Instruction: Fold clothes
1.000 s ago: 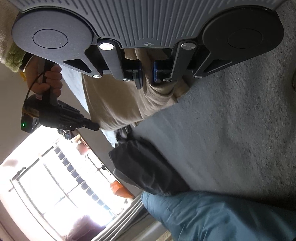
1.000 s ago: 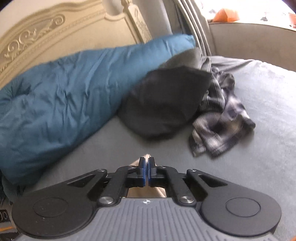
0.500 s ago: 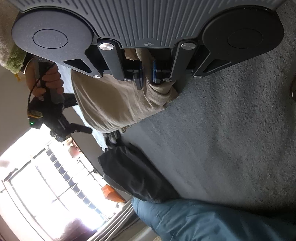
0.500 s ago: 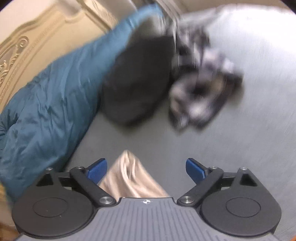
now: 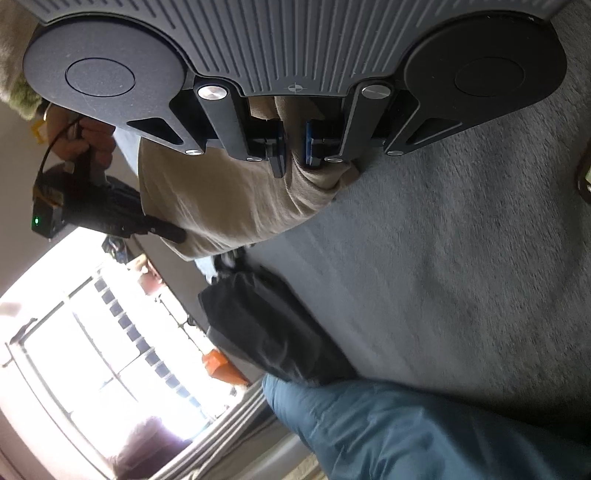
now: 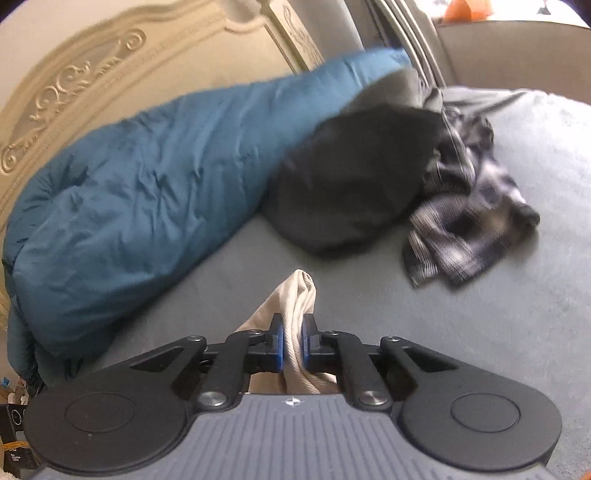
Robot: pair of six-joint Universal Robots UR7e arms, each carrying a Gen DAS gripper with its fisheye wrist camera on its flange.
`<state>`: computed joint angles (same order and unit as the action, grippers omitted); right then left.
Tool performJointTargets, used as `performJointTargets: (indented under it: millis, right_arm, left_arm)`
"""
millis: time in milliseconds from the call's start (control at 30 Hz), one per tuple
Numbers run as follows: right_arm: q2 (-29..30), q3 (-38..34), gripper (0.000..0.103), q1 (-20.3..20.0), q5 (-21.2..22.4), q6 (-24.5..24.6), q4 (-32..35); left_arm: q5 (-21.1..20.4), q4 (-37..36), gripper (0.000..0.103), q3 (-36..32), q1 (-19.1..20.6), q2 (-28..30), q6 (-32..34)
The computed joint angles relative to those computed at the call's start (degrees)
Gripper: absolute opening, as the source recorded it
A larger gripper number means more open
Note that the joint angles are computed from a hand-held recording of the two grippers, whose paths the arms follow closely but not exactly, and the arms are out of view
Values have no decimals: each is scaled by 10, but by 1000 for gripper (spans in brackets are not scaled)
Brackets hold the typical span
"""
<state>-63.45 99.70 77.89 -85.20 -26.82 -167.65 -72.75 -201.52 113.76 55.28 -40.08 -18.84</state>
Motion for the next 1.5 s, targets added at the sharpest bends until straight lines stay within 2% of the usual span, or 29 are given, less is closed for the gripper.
performJointTargets:
  millis: [133, 200, 300, 367, 400, 500, 567, 667, 733, 833, 900, 967, 1033, 1133, 1200, 1233, 1333, 1467, 1500]
  right_arm:
    - [31, -32, 9, 0, -3, -6, 6]
    - [50, -46, 9, -2, -20, -5, 6]
    - [74, -65, 11, -11, -47, 44, 16]
    - [70, -57, 18, -20, -35, 82, 7]
    - [60, -43, 27, -24, -30, 101, -11]
    - [15, 16, 39, -39, -14, 144, -78]
    - [-33, 44, 43, -54, -2, 169, -88]
    - [-113, 92, 48, -84, 18, 200, -91]
    - [-169, 127, 50, -105, 25, 205, -90]
    - [-226, 169, 51, -121, 13, 200, -96]
    - [-252, 194, 51, -125, -4, 185, -98]
    - [-258, 217, 51, -117, -30, 147, -117]
    - [-249, 232, 50, -102, -57, 103, -142]
    - [-223, 240, 48, -79, -90, 39, -171]
    - [-199, 238, 44, -64, -109, -3, -191]
    - [-184, 236, 44, -54, -127, -34, -208]
    - [-135, 229, 41, -22, -188, -134, -265]
    - [-91, 221, 36, -1, -225, -242, -323]
    - [-83, 220, 35, 2, -230, -266, -334]
  left_arm:
    - [16, 24, 8, -5, 2, -1, -15]
    - [23, 44, 8, -11, 3, 1, -20]
    - [30, 59, 11, -18, 0, 2, -21]
    - [34, 79, 13, -24, -1, -2, -29]
    - [34, 83, 14, -25, -1, -3, -32]
    - [45, 93, 24, -25, -4, -7, -43]
    - [52, 97, 30, -23, -7, -9, -51]
    - [70, 86, 32, -17, -18, -11, -51]
    - [86, 69, 35, -12, -28, -12, -41]
    - [112, 45, 36, -4, -45, -12, -21]
    - [131, 34, 36, -1, -57, -10, -6]
    - [151, 30, 39, -3, -68, -6, 4]
    - [191, 19, 44, -2, -81, -1, 12]
    - [242, 1, 45, 1, -97, 1, 35]
    - [254, -18, 45, 0, -106, 5, 73]
    - [247, -17, 45, -3, -109, 5, 89]
    - [173, 17, 45, -20, -112, 10, 124]
    - [66, 61, 45, -43, -111, 36, 182]
    - [56, 78, 45, -50, -110, 47, 189]
